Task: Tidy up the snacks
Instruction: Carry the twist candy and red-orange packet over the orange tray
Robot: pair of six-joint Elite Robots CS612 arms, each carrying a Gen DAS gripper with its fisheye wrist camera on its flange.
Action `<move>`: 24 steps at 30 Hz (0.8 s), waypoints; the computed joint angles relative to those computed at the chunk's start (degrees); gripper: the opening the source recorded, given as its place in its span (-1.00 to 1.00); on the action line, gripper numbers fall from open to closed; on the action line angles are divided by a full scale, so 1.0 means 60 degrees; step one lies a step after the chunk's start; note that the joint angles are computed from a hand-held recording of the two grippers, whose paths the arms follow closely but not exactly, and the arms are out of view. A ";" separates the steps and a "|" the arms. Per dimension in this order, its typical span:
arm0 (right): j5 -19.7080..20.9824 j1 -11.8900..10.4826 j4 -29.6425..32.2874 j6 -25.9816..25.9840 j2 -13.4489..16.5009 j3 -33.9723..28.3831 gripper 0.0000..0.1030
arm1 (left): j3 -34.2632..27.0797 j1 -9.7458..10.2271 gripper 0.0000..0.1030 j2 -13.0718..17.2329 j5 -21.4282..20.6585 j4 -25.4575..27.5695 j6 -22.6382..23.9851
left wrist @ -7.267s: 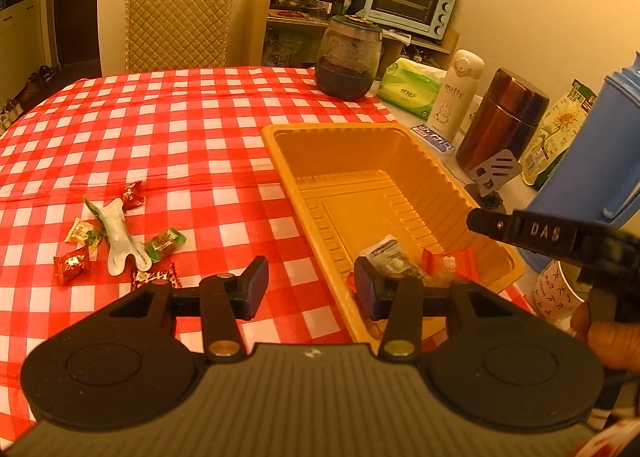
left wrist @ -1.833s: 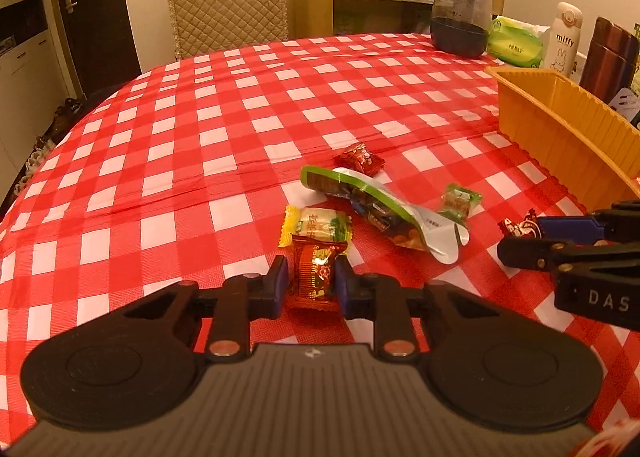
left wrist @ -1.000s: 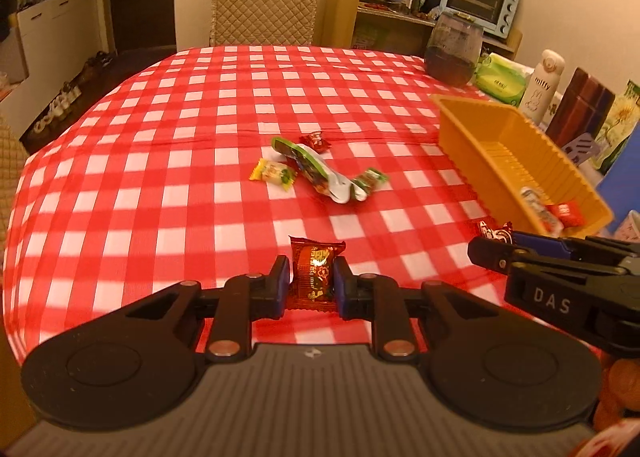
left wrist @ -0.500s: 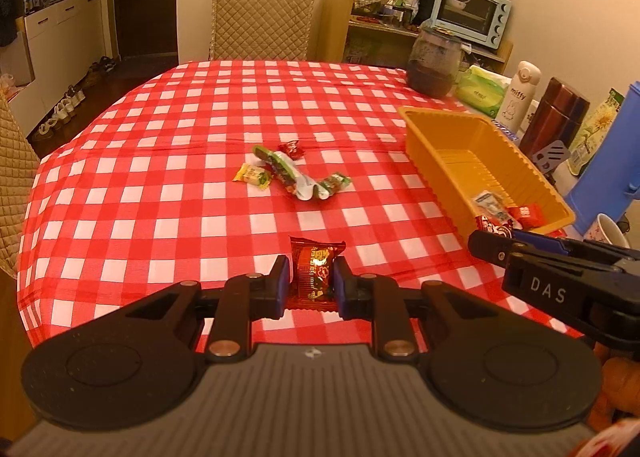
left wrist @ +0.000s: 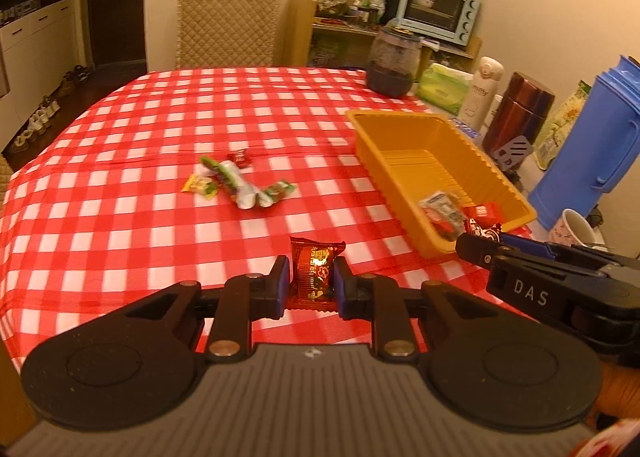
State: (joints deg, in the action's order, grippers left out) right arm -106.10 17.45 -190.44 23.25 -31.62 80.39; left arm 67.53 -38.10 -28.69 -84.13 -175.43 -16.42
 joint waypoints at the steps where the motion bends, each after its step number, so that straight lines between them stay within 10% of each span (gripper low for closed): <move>1: -0.0056 -0.0024 -0.0021 0.0058 -0.0032 0.0058 -0.28 | -0.0081 -0.0017 -0.60 0.0033 -0.0050 0.0039 0.0030; 24: -0.0672 -0.0867 -0.0242 0.0713 -0.0359 0.0777 -0.28 | -0.3023 -0.0430 -0.60 0.1367 -0.1043 0.1269 0.0769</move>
